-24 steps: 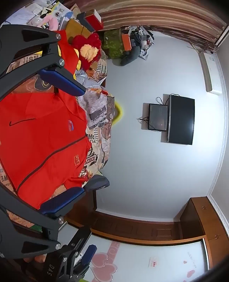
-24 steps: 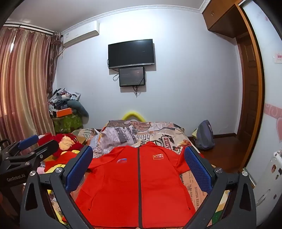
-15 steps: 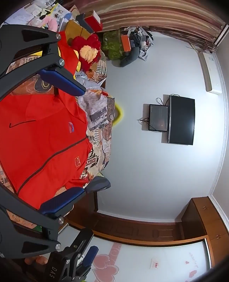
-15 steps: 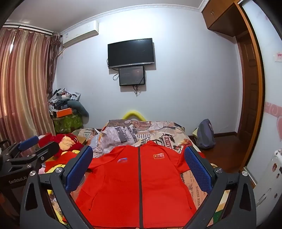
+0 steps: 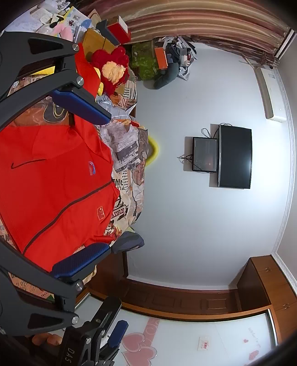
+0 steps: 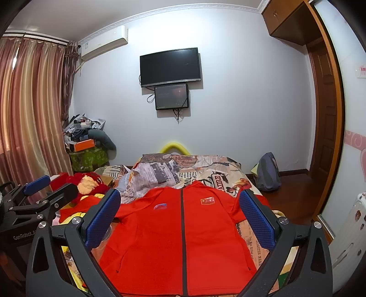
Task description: Fold large clothes
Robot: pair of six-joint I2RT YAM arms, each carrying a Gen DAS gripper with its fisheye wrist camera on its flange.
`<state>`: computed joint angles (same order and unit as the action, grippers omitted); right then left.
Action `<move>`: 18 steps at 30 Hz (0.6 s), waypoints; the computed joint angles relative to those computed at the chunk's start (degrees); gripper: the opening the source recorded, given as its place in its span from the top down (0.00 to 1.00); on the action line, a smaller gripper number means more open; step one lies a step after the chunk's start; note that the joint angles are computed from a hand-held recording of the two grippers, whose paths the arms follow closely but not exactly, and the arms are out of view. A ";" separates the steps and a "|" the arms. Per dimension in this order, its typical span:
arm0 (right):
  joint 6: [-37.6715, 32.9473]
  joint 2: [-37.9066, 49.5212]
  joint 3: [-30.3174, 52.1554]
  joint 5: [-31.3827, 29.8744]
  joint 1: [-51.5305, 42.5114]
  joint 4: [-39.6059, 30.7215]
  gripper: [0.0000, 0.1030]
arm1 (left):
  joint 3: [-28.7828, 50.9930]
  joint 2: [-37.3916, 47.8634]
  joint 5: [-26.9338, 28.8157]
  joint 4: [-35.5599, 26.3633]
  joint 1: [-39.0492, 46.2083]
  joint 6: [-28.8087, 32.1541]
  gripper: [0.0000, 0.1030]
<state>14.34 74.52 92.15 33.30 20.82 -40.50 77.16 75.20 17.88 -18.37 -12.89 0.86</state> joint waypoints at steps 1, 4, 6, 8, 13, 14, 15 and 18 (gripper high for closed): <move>0.33 0.16 -0.20 0.17 0.35 0.09 0.00 | -0.05 0.01 0.02 0.04 0.05 0.05 0.00; 0.75 0.37 -0.09 0.18 0.50 -0.23 0.00 | -0.10 0.16 -0.02 0.14 0.19 0.27 0.00; 0.97 0.41 -0.25 0.06 0.42 -0.24 0.00 | -0.41 -0.29 -1.18 0.10 -0.81 0.32 0.00; 1.07 0.55 -0.10 -0.34 0.09 -0.34 0.00 | -0.43 -0.28 -1.46 0.10 -1.00 0.47 0.00; 1.17 0.73 0.72 -1.24 -0.72 -1.21 0.00 | -0.11 -0.17 -2.04 -0.27 -1.47 0.56 0.00; 1.15 0.77 0.78 -1.34 -0.82 -1.23 0.00 | -0.13 -0.18 -1.94 -0.25 -1.40 0.57 0.00; 1.17 0.76 0.85 -1.39 -0.85 -1.32 0.00 | -0.06 -0.14 -2.05 -0.30 -1.49 0.61 0.00; 1.15 0.72 0.69 -1.37 -0.84 -1.18 0.00 | -0.11 -0.08 -2.10 -0.23 -1.45 0.66 0.00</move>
<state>15.48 75.24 92.84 31.93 19.98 -41.68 77.06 75.13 15.79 -18.59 -14.34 1.52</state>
